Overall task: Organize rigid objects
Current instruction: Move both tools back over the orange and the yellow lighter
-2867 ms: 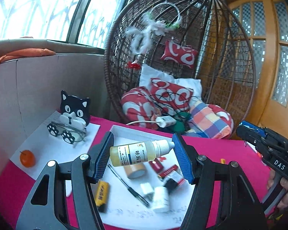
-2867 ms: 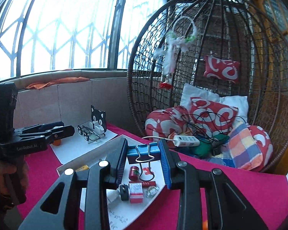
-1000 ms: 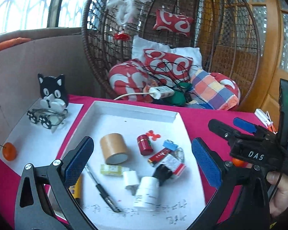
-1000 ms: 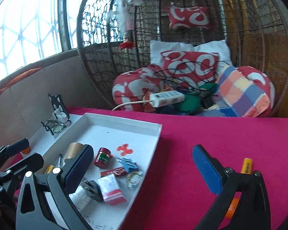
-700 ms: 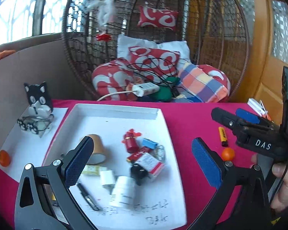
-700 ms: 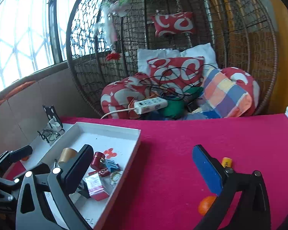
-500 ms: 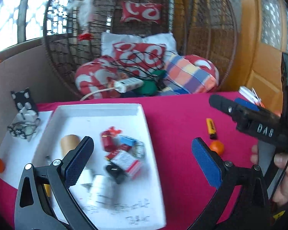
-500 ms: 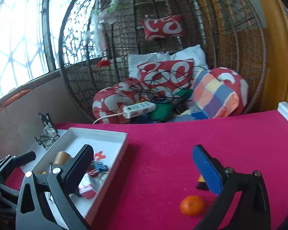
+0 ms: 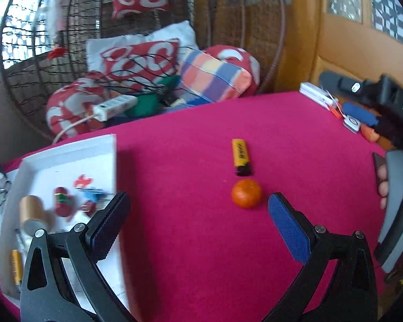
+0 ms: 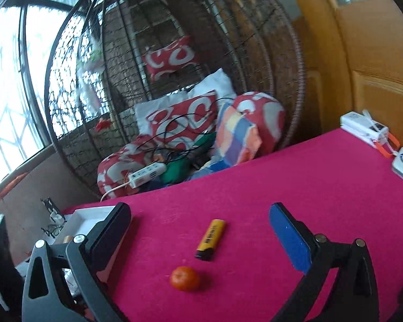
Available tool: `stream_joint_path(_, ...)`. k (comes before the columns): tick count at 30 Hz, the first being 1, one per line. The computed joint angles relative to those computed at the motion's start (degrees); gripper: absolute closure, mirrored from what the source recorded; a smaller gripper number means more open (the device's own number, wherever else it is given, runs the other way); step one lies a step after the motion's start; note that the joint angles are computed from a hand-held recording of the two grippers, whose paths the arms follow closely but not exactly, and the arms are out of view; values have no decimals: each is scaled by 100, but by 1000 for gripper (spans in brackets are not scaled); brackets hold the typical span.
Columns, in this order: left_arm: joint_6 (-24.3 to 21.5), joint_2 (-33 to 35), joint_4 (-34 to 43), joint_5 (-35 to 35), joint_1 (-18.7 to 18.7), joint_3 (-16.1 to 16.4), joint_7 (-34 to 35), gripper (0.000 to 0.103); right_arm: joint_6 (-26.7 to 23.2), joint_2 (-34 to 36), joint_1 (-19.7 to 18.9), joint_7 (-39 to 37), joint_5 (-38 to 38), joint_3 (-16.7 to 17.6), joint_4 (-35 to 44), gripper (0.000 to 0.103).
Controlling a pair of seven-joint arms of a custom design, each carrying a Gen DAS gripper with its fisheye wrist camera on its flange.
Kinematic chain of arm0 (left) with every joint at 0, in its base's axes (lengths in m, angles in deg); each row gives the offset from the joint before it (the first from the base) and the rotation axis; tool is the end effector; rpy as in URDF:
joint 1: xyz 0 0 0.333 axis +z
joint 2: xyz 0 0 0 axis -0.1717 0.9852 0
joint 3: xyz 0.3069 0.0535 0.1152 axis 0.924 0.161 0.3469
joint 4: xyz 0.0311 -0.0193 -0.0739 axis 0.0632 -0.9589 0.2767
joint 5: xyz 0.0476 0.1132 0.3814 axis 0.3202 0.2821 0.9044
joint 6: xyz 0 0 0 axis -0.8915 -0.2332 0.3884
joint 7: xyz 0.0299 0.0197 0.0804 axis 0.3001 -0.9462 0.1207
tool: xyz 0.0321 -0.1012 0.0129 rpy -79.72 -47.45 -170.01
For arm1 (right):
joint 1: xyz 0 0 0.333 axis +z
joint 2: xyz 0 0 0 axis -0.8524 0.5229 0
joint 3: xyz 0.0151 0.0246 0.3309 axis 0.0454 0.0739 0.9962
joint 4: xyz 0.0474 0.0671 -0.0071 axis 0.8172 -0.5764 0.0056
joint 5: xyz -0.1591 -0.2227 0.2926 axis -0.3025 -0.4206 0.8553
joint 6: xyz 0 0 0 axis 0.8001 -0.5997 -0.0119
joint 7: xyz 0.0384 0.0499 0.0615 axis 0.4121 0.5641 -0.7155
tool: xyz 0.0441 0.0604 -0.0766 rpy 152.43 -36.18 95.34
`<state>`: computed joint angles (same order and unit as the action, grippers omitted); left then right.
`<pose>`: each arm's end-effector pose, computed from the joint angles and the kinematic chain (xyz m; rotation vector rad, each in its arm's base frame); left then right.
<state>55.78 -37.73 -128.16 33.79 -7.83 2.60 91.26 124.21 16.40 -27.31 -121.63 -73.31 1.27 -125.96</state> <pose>0.7610 -0.1178 0.4700 -0.9284 2.4637 -1.1412 0.6341 0.3444 0.4962 -0.9419 1.9211 -0.9529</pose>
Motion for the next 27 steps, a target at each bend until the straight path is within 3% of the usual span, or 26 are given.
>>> stream_joint_path(5,-163,210,112,305,-264,29,-100,0,16,-467,-57,581,-379,34,-683,0)
stream_joint_path(8,-33,335,133,520,-452,69,-241,0,200,-710,-185,1134,-822,97,-1065,0)
stream_joint_path(20,-218,908,751,1505,-936,312,-1428,1,442,-1212,-697,2255,-1618,413,-1939,0)
stream_joint_path(23,-83,889,655,1491,-868,199,-1292,11,394,-1233,-742,2344,-1599,466,-2006,0)
stream_joint_path(25,-38,875,606,1479,-845,159,-1209,28,428,-1245,-782,2392,-1574,477,-2040,0)
stream_joint_path(27,-50,863,561,1447,-813,126,-1141,38,484,-1237,-811,2443,-1560,486,-2045,0)
